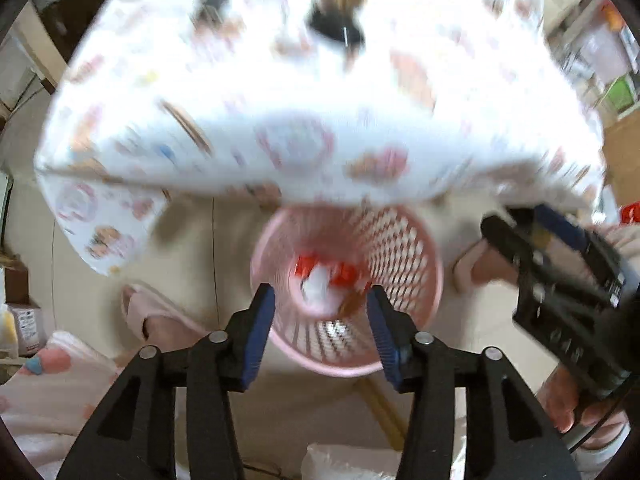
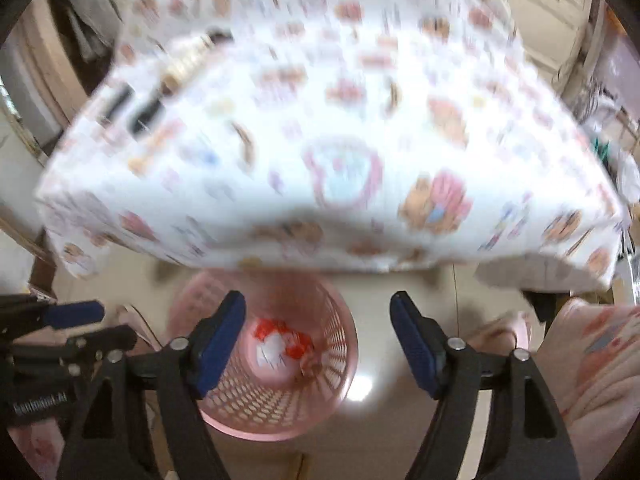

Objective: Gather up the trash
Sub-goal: 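Raise both tools back toward the items on the sheet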

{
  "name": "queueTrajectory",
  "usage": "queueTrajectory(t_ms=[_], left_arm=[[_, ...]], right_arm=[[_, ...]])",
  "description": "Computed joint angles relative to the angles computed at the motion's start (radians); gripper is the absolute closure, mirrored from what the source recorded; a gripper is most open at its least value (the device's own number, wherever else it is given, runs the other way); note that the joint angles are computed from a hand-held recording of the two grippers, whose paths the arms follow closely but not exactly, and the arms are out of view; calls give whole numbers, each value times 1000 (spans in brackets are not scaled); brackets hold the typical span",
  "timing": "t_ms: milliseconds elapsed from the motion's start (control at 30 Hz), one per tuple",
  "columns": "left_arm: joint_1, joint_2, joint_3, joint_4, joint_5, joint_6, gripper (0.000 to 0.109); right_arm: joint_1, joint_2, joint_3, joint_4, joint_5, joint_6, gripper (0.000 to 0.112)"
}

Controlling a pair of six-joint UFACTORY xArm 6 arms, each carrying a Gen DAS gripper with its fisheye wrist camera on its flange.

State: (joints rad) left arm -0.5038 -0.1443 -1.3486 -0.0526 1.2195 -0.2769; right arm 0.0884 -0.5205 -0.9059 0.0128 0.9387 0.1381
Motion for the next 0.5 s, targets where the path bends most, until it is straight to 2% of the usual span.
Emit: queueTrajectory(t_ms=[233,300,367,433,500], left_arm=[[39,-83,41,88,-144,-62,55],[40,-113,67,130,-200,-99,55],[30,-156,109,244,-294,-184,48],[16,-187,134,355,-376,-226,26],[11,-211,160,424,-442,-256,23]], right_arm=[[6,-69,9,1,-123,12,32],[-1,-83,17,-3,-151,11,26],[-5,-86,20,12,-176,6,24],[-7,-89,22,26,-188,0,22],[-7,-88,13,37,-183,-25,22]])
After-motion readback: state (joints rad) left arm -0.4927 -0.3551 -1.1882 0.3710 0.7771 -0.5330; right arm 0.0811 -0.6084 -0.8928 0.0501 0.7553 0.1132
